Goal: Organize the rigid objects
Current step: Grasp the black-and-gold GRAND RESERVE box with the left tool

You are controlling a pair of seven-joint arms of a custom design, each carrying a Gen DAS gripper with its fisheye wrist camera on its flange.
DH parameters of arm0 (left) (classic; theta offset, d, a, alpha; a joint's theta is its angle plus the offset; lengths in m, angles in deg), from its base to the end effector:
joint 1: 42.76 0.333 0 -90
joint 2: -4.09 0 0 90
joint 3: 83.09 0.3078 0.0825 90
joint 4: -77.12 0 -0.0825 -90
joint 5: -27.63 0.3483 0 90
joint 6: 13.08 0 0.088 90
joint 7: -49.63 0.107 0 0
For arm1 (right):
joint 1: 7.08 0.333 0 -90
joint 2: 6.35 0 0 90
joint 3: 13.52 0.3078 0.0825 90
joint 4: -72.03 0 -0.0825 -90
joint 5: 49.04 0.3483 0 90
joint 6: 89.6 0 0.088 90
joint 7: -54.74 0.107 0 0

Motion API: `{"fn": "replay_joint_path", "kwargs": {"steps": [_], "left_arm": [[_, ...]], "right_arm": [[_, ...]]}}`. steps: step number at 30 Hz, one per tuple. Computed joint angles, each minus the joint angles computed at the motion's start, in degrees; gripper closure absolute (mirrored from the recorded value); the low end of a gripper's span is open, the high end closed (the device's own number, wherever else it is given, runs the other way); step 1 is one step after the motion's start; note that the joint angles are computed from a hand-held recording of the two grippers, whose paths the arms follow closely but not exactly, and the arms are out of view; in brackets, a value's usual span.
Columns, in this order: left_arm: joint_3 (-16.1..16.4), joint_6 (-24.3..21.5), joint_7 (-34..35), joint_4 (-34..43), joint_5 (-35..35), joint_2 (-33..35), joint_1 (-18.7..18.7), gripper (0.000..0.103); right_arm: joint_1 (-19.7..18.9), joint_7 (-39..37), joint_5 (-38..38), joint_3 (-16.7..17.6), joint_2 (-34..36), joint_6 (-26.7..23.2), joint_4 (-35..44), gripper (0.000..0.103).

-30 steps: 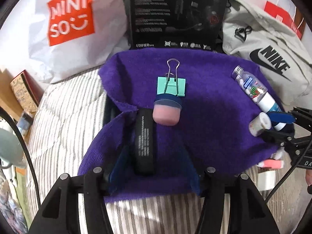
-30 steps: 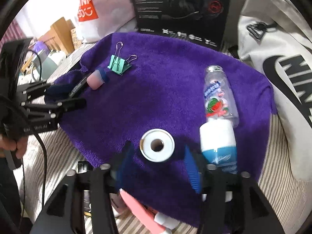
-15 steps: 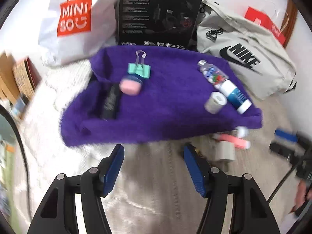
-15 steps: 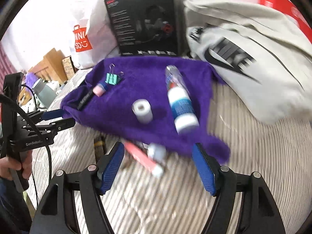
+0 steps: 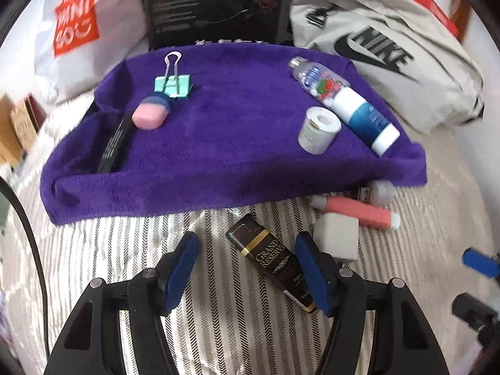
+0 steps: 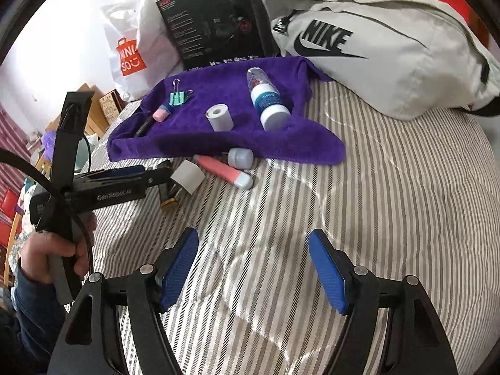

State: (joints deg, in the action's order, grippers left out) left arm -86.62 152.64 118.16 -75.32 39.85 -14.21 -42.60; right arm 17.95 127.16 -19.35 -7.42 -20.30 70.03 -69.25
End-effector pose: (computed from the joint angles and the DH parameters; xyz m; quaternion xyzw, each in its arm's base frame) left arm 0.4178 -0.0375 0.4213 -0.7195 0.6370 -0.1930 0.1981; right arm 0.4052 0.2206 0.4578 -0.7986 0.5189 -0.0578 0.2996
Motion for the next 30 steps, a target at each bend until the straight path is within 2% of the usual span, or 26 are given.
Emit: {"fn": "replay_joint_path", "kwargs": {"steps": [7, 10, 12, 17, 21, 23, 26, 30], "left_arm": [[0.3, -1.5, 2.1, -4.2, 2.9, -5.2, 1.7, 0.037], [2.3, 1.3, 3.9, -7.1, 1.9, -7.1, 1.1, 0.037], [1.8, 3.8, 4.4, -8.1, 2.5, -6.9, 1.7, 0.038], [4.0, 3.9, 8.6, -7.7, 0.4, -6.6, -1.4, 0.056], [3.0, 4.4, 9.2, -7.8, -0.2, -6.5, -1.4, 0.068], [3.4, 4.7, 10.3, -7.9, -0.7, -6.6, -2.3, 0.079], [2.4, 4.5, 10.9, -8.2, 0.1, -7.1, -1.6, 0.079], [5.4, 4.0, 13.8, -9.2, -1.9, -8.5, -3.2, 0.079]], "right_arm": [[-0.3, 1.0, -0.7, 0.3, -0.5, 0.1, -1.2, 0.030], [0.6, -0.2, 0.7, -0.2, -0.4, 0.6, -1.1, 0.030], [1.0, -0.8, 1.6, -0.3, -0.1, 1.0, -0.9, 0.030], [1.9, -2.7, 3.1, -0.2, 0.9, 0.3, -0.3, 0.030], [1.6, -2.3, 1.9, 0.5, 1.2, -0.3, -0.2, 0.030], [2.0, -3.1, 3.3, 0.2, 1.4, -0.2, -0.2, 0.030], [1.8, -2.6, 3.2, 0.5, 2.0, 0.5, -0.2, 0.030], [1.1, -0.9, 0.4, 1.5, 3.8, 1.0, 0.9, 0.030]]}}
